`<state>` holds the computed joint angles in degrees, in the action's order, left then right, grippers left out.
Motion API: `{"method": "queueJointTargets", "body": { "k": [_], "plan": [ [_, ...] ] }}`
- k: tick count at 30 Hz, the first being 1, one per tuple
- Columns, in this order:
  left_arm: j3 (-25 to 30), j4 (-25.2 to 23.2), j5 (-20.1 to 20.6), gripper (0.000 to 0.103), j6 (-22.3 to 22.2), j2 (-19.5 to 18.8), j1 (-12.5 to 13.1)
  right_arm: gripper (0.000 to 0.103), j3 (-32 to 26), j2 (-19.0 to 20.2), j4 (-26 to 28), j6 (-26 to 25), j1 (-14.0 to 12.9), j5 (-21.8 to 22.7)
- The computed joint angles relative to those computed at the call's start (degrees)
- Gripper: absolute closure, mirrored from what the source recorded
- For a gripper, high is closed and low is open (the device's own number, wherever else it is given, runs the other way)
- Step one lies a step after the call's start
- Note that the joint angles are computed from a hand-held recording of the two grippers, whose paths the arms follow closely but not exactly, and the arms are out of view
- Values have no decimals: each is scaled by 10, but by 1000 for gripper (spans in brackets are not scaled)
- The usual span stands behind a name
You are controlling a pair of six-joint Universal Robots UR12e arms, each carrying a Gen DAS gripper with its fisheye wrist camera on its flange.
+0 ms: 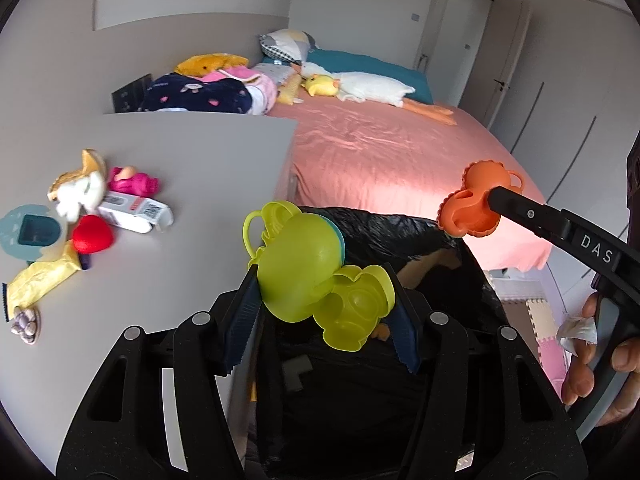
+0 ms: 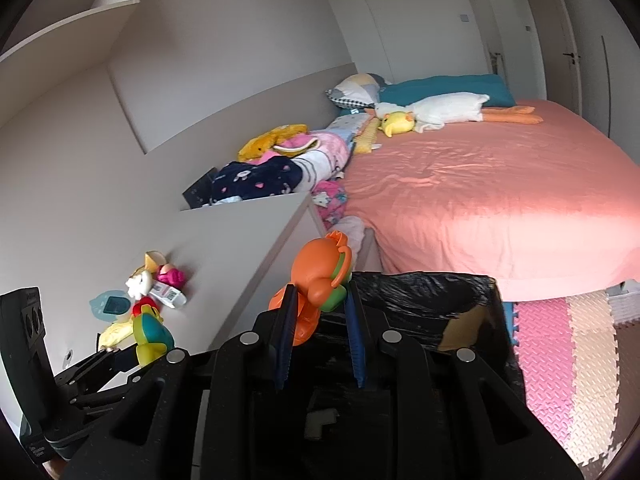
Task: Collect trash
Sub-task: 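Carry the green and orange toys with both tools over the black trash bag, then open both tools to drop the toys into the black trash bag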
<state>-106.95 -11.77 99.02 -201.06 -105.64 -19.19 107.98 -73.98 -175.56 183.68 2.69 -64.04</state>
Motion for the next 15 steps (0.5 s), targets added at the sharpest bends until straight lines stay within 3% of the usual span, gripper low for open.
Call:
{"method": "queueJointTargets", "body": {
  "k": [11,12,13,14,15],
  "plan": [
    [38,-31,-35,45,30,-24,-7,76,5,-5,14,-7,-11,-44],
    [44,-47,-47,37,36,-26,-5,61,2,-6,24,-13,-10,-51],
    [51,-65,-56,15,40,-28,-4,48,2,-6,26,-12,-10,-59],
    [61,-91,-56,5,42,-32,-4,27,2,-5,21,-6,-9,-72],
    [66,-100,-53,6,44,-35,-5,24,5,-4,5,6,-8,-89]
  ]
}}
